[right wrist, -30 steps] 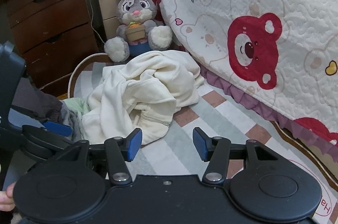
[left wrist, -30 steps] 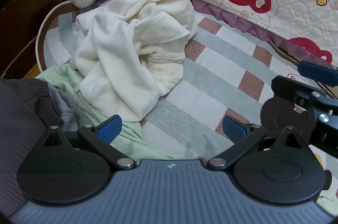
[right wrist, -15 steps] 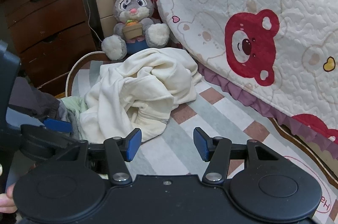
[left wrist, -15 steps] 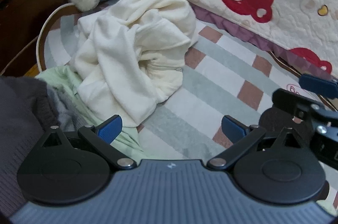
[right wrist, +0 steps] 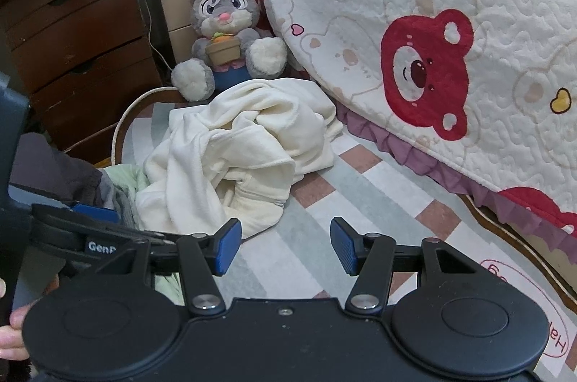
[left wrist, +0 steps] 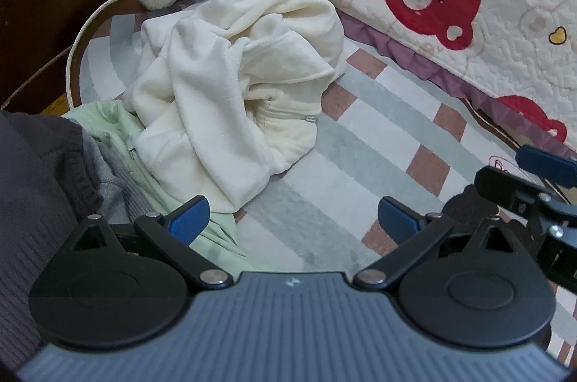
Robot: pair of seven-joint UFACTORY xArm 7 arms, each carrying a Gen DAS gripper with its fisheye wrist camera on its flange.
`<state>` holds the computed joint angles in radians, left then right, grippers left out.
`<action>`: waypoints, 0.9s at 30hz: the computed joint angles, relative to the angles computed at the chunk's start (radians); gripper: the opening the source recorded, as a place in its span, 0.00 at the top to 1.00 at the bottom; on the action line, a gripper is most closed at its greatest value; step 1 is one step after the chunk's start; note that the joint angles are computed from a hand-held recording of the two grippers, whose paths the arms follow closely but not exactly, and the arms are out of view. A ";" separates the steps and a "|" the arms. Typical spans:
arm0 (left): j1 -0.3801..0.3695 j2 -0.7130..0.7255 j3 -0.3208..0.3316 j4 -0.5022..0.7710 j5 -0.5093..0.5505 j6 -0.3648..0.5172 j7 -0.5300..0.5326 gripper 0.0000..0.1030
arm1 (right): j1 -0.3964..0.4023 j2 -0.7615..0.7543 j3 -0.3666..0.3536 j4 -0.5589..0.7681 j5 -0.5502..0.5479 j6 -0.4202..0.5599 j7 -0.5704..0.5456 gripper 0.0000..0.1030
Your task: Fold clothes
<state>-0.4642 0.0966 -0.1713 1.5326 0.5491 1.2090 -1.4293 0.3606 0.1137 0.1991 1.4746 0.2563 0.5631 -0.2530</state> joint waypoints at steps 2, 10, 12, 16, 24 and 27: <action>0.004 -0.005 0.001 -0.009 -0.010 -0.011 -0.001 0.02 | -0.001 0.001 0.000 0.001 0.006 0.005 -0.001 0.41; 0.014 -0.013 -0.002 -0.028 -0.029 -0.022 -0.004 0.02 | -0.001 0.004 -0.003 -0.002 -0.008 0.017 0.017 0.39; 0.014 -0.011 -0.002 -0.027 -0.029 -0.021 -0.007 0.02 | -0.002 0.003 -0.003 -0.004 -0.006 0.019 0.015 0.38; 0.018 -0.008 0.002 -0.032 -0.035 -0.028 -0.004 0.02 | -0.005 0.005 -0.004 -0.004 -0.003 0.026 0.011 0.38; 0.049 0.038 0.036 -0.070 -0.019 -0.103 0.042 0.00 | -0.020 0.053 0.018 0.006 0.067 -0.043 -0.156 0.30; 0.064 0.027 0.052 -0.108 0.006 -0.151 0.016 0.00 | -0.017 0.127 0.019 0.065 0.035 -0.062 -0.210 0.30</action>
